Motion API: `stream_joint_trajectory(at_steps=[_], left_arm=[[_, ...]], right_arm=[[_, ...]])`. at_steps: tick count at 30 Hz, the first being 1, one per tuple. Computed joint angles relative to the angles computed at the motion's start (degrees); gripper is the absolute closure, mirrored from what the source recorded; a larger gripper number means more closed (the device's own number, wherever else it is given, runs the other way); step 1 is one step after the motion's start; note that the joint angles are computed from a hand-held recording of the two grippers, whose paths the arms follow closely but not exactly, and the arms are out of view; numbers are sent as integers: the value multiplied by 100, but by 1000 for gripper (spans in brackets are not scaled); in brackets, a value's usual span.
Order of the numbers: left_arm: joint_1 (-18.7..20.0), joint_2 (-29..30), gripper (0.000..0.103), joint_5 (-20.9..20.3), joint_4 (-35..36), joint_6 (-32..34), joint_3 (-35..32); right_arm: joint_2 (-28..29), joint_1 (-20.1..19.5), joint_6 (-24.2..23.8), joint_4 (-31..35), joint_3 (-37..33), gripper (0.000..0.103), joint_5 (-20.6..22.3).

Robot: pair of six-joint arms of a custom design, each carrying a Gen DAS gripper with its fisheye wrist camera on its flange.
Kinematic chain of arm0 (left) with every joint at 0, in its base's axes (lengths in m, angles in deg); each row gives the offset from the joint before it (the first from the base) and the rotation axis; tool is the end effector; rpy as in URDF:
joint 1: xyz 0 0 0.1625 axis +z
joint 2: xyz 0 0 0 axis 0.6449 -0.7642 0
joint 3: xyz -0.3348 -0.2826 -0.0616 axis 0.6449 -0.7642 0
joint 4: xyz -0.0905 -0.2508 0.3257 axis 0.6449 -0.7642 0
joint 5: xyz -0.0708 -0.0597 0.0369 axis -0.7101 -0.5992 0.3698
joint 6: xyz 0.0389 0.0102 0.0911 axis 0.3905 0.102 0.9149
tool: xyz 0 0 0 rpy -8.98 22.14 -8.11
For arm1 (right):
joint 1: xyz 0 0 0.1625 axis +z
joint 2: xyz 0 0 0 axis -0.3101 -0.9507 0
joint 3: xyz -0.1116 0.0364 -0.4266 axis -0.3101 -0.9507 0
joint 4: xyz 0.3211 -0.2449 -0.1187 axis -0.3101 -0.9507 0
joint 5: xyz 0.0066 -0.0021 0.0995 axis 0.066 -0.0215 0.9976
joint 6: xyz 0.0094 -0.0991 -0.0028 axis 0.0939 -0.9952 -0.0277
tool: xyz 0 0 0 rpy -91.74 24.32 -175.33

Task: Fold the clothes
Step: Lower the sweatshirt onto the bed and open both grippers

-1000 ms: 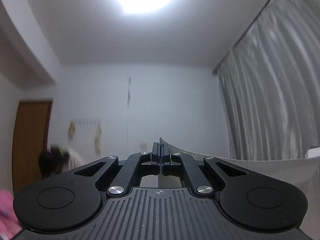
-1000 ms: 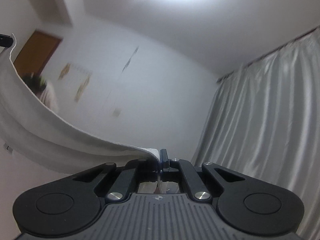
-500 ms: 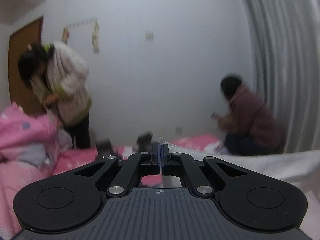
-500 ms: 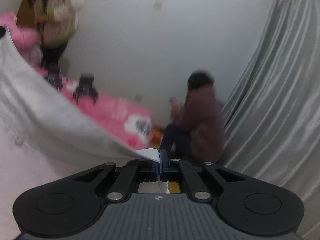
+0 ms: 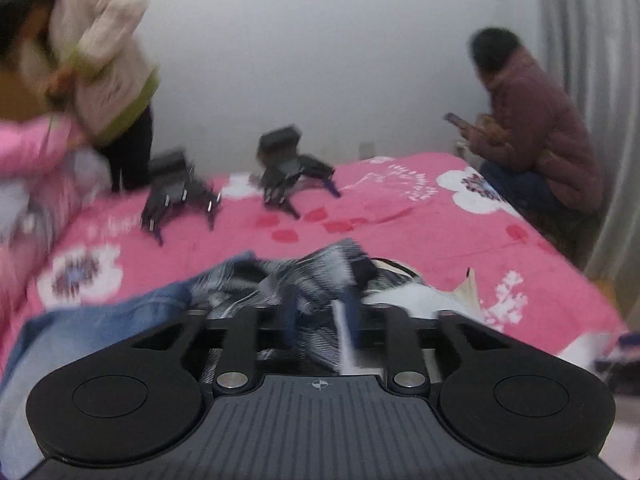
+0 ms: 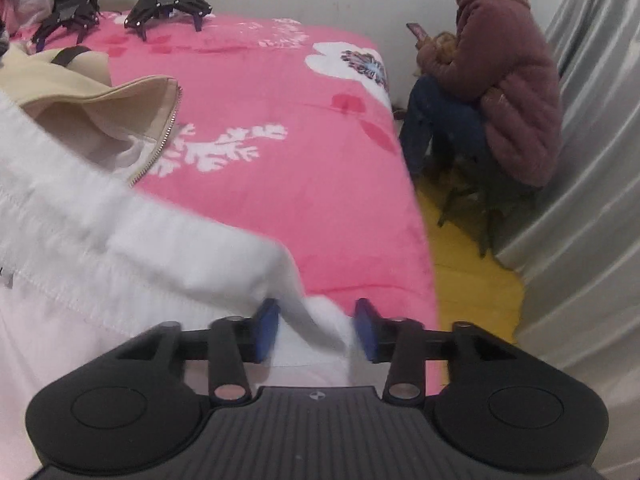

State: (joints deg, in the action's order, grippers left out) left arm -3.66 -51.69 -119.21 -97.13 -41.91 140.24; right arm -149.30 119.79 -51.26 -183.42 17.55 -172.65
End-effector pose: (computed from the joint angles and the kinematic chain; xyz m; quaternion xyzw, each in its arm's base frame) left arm -0.4931 -0.6267 0.2414 0.3177 0.8198 -0.3887 0.2754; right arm 0.1612 -0.5417 0.4259 0.0421 -0.8161 0.3147 0.4829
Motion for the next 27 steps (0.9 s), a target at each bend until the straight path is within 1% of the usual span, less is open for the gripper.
stream_joint_trajectory(at_steps=[1,2,3,4,5,6,7,8,9,10,11,12,14,15,16,19,20,22,24,25,27], left_arm=[[61,-26,65,-153,358,-443,-180],[115,-108,63,-403,678,-913,-249],[160,-208,60,-605,905,-1397,-266],[207,-302,58,-813,1105,-1859,-288],[257,-383,55,-1026,1257,-2261,-304],[320,-450,53,-1268,1432,-2609,-336],[386,-511,53,-1516,1588,-2938,-372],[454,-567,53,-1769,1729,-3254,-413],[520,-618,53,-2001,2109,-3795,-526],[524,-650,53,-1993,2262,-4118,-571],[516,-681,53,-1931,2379,-4437,-593],[456,-760,53,-1762,2404,-4597,-538],[317,-870,53,-1431,2561,-4574,-516],[204,-923,53,-1178,2677,-4404,-520],[119,-941,53,-986,2711,-4212,-533],[-225,-1126,53,-477,2691,-3334,-385],[-347,-1219,53,-352,2643,-2928,-277],[-628,-1512,53,-201,2661,-2033,62],[-929,-1941,52,-122,2676,-1395,626],[-1064,-2164,52,-105,2809,-1335,891],[-1351,-2688,51,-148,3302,-1763,1458]], right_arm=[[-188,-67,307,283,18,42,412],[-356,-132,633,648,-39,37,864],[-515,-176,889,834,-38,30,1225],[-607,-165,1031,838,-26,27,1353],[-672,-135,1137,796,-23,25,1400],[-735,-104,1243,753,-22,18,1445],[-778,-85,1390,775,-53,13,1457],[-813,-71,1552,824,-97,12,1458],[-846,-57,1713,871,-143,11,1459],[-896,-48,1916,965,-176,11,1448],[-933,-17,1981,968,-179,11,1396],[-964,23,1985,931,-173,11,1330],[-1018,155,1740,779,-141,11,1207],[-1042,224,1593,695,-125,11,1150],[-1133,310,1485,695,-81,11,1182],[-1605,649,1344,790,188,12,1490],[-1814,794,1306,791,322,12,1624],[-2265,1207,1295,962,597,12,1730],[-2673,1745,1426,1340,829,12,1620],[-2885,2052,1608,1746,910,12,1562],[-3152,2643,2036,2434,1038,12,1350]])
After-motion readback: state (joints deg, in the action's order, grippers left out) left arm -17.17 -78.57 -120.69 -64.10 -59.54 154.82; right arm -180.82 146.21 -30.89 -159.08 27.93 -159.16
